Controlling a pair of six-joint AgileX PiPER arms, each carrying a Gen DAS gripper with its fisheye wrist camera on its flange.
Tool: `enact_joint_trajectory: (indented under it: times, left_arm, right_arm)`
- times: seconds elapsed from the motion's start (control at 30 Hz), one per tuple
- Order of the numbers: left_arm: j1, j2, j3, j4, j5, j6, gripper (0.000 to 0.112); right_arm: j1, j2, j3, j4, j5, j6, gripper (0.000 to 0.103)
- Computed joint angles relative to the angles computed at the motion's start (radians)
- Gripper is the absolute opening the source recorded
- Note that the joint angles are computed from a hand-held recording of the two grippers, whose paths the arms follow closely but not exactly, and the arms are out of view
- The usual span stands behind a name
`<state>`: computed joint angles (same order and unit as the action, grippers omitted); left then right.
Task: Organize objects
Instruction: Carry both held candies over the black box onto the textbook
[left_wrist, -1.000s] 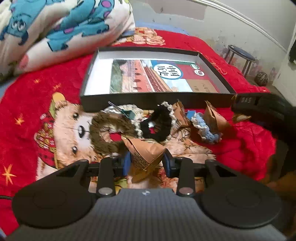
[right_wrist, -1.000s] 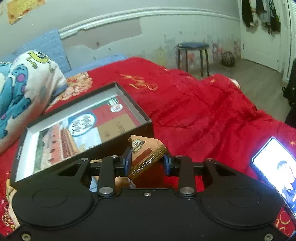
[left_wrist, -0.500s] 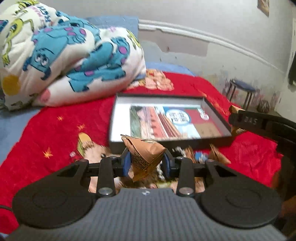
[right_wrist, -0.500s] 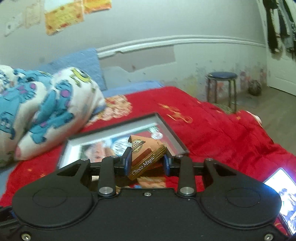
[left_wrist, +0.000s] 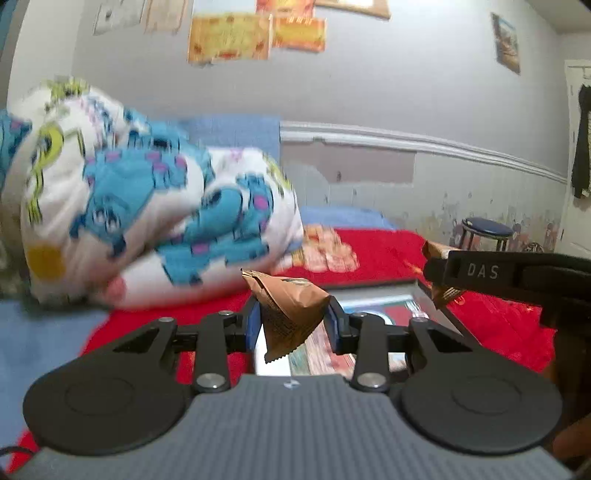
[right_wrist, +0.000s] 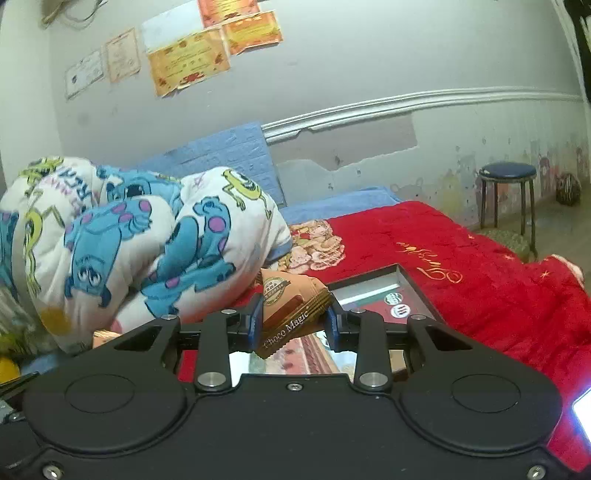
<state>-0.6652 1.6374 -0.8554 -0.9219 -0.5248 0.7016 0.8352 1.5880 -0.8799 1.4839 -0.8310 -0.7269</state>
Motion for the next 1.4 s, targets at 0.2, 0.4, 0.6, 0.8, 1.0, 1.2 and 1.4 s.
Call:
enact_joint_trajectory:
  times: [0.2, 0.4, 0.6, 0.8, 1.0, 1.2, 1.4]
  left_arm:
    - [0.052, 0.025, -0.027, 0.158, -0.008, -0.11, 0.04]
    - [0.131, 0.113, -0.142, 0.32, 0.068, -0.256, 0.04]
    - [0.155, 0.242, -0.239, 0.426, -0.037, -0.263, 0.04]
    - [0.19, 0.345, -0.342, 0.394, 0.049, -0.264, 0.04]
    - [0.199, 0.39, -0.375, 0.4, 0.158, -0.313, 0.041]
    - [0.191, 0.408, -0.389, 0.4, 0.229, -0.345, 0.041]
    - [0.196, 0.419, -0.394, 0.378, 0.264, -0.343, 0.042]
  right_arm:
    - [-0.075, 0.026, -0.068, -0.015, 0.103, -0.014, 0.032]
    - [-0.151, 0.071, -0.136, -0.02, 0.166, -0.076, 0.032]
    - [-0.269, 0.17, -0.257, 0.059, 0.29, -0.216, 0.032]
    - [-0.338, 0.309, -0.376, 0.053, 0.35, -0.275, 0.032]
    - [-0.372, 0.38, -0.342, -0.139, 0.387, -0.03, 0.032]
    - [-0.393, 0.414, -0.327, -0.265, 0.434, 0.087, 0.032]
    - [-0.401, 0.423, -0.323, -0.249, 0.475, 0.097, 0.032]
